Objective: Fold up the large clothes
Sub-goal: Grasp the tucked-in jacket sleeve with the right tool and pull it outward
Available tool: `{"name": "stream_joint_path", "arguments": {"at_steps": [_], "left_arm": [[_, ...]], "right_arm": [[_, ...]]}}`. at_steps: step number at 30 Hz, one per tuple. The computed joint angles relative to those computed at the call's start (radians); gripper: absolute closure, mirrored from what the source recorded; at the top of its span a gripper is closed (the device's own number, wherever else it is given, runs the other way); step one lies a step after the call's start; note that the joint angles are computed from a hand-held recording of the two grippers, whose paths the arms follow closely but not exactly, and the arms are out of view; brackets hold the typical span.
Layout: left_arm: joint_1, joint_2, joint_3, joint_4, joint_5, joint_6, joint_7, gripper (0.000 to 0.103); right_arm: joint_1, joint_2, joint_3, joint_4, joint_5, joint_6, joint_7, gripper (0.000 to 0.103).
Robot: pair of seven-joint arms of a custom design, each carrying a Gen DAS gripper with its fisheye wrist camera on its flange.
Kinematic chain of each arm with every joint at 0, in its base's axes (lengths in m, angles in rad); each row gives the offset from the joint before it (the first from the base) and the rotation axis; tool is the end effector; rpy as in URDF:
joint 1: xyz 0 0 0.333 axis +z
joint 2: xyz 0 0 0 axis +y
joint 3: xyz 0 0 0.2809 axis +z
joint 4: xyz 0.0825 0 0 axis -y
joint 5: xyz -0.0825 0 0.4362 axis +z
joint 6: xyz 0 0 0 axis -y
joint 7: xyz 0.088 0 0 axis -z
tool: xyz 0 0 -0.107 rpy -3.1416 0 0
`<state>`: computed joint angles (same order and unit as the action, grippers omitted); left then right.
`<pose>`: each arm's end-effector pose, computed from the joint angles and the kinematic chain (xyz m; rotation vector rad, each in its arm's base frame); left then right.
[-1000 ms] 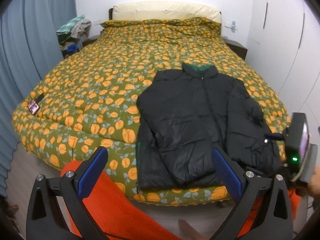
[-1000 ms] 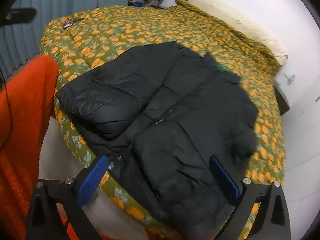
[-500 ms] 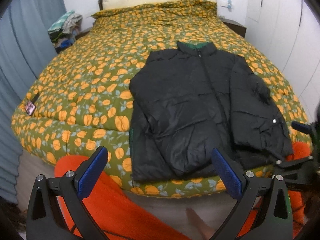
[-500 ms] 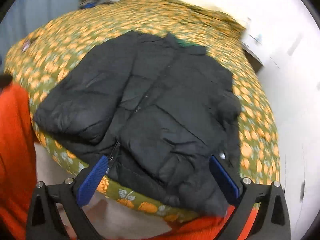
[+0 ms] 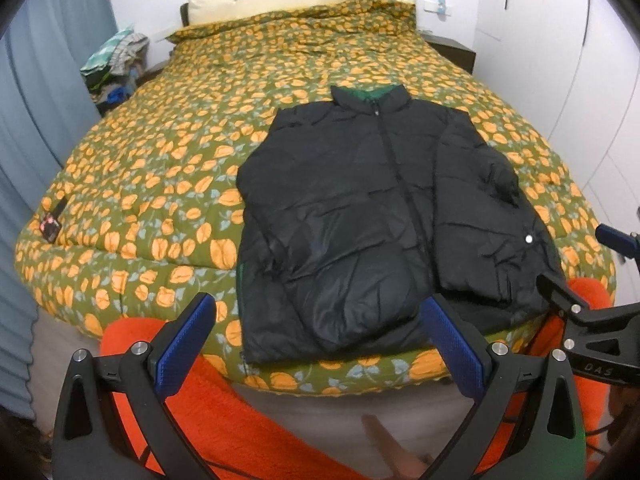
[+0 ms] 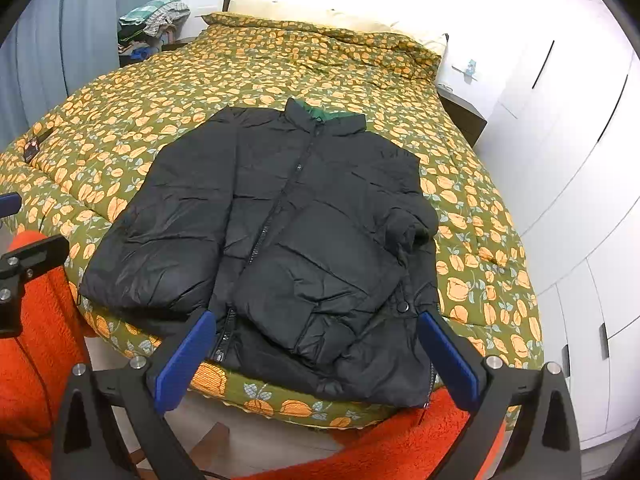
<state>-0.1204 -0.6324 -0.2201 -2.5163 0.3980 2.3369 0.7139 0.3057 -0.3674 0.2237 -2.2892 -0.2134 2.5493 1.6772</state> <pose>0.4441 -0.1517 0.4900 -2.0735 1.5086 -0.4196 0.4699 0.2855 0.5116 -2.3089 1.2570 -0.6806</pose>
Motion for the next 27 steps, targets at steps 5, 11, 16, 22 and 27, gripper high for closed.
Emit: {"name": "stream_joint_path", "arguments": {"at_steps": [5, 11, 16, 22, 27], "left_arm": [[0.006, 0.004, 0.001, 0.0, 0.004, -0.009, -0.002, 0.0], [0.018, -0.004, 0.003, -0.01, 0.014, -0.026, -0.015, 0.0], [0.03, -0.022, 0.006, -0.032, 0.022, -0.039, -0.034, 0.0], [0.03, -0.017, 0.013, -0.039, 0.013, -0.051, -0.035, 0.0], [0.036, -0.017, 0.013, -0.045, 0.021, -0.058, -0.035, 0.0]], "right_arm": [[-0.003, 0.005, -0.001, -0.002, -0.005, 0.001, 0.002, 0.0], [0.056, 0.039, -0.087, -0.028, 0.157, 0.087, -0.184, 0.0], [0.118, 0.134, -0.157, 0.006, 0.402, 0.061, -0.514, 0.001], [0.08, 0.296, -0.094, 0.065, 0.301, 0.162, -0.555, 0.001], [0.061, 0.387, -0.101, 0.118, 0.26, 0.148, -0.532, 0.045]]}}
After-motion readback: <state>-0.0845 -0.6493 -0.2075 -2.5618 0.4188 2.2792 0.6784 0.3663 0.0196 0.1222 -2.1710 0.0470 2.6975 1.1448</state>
